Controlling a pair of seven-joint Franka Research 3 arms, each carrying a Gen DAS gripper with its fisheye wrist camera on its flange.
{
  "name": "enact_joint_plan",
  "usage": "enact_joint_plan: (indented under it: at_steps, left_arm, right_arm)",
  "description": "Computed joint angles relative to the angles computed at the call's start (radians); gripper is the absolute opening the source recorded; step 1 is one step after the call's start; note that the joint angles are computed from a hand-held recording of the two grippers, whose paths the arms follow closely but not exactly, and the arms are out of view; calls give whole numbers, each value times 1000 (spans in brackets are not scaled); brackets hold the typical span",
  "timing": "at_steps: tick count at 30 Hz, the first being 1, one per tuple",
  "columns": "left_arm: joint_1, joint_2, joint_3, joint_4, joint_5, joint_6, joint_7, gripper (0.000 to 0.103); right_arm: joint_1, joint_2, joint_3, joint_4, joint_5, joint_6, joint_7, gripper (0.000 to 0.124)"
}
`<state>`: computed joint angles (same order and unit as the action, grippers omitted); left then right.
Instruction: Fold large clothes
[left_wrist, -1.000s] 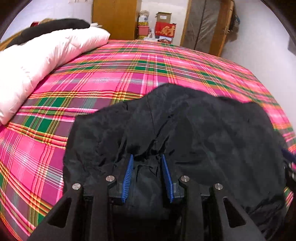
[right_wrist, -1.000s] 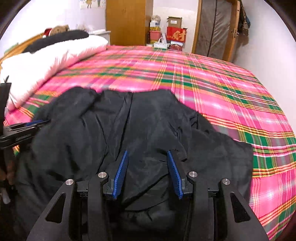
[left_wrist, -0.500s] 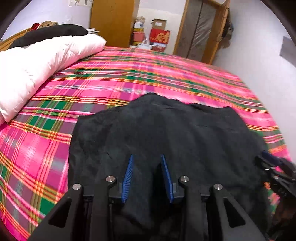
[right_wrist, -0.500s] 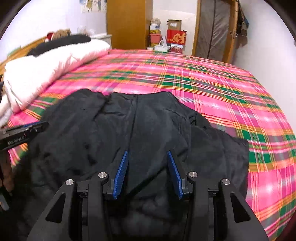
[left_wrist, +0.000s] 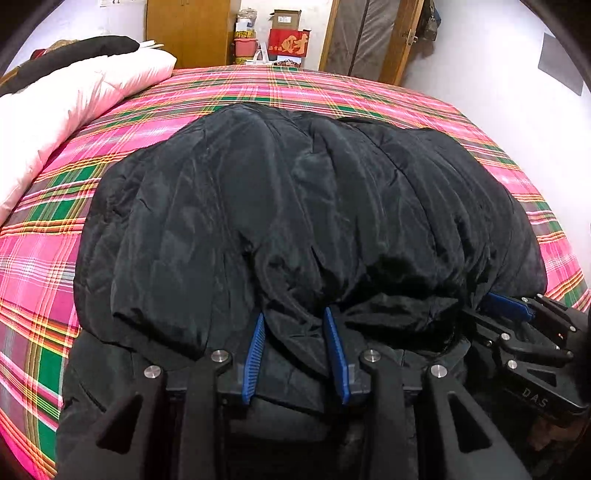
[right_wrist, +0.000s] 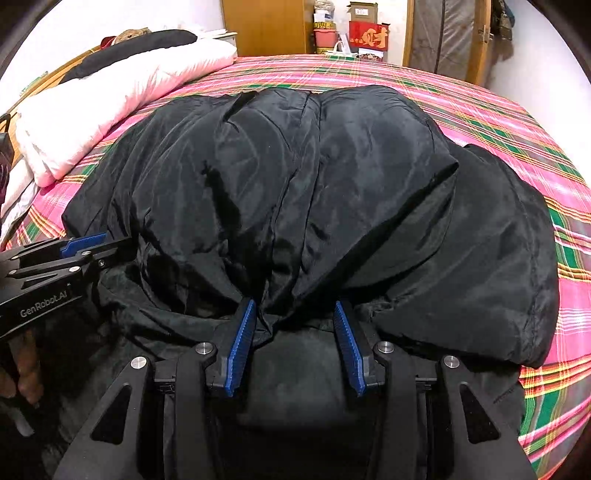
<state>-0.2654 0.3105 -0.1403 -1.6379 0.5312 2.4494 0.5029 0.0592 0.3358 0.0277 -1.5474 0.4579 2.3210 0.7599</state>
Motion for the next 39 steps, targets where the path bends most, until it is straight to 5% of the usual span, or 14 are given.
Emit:
enact_joint_plan:
  at_steps: [23, 39]
  left_arm:
    - [-33, -353, -106, -265, 76, -120, -203, 36]
    - [-59, -592, -218, -429, 59, -260, -309, 36]
  right_arm:
    - [-53, -408, -99, -357, 175, 0, -258, 46]
    - [-125, -628, -210, -580, 150, -81, -263, 53]
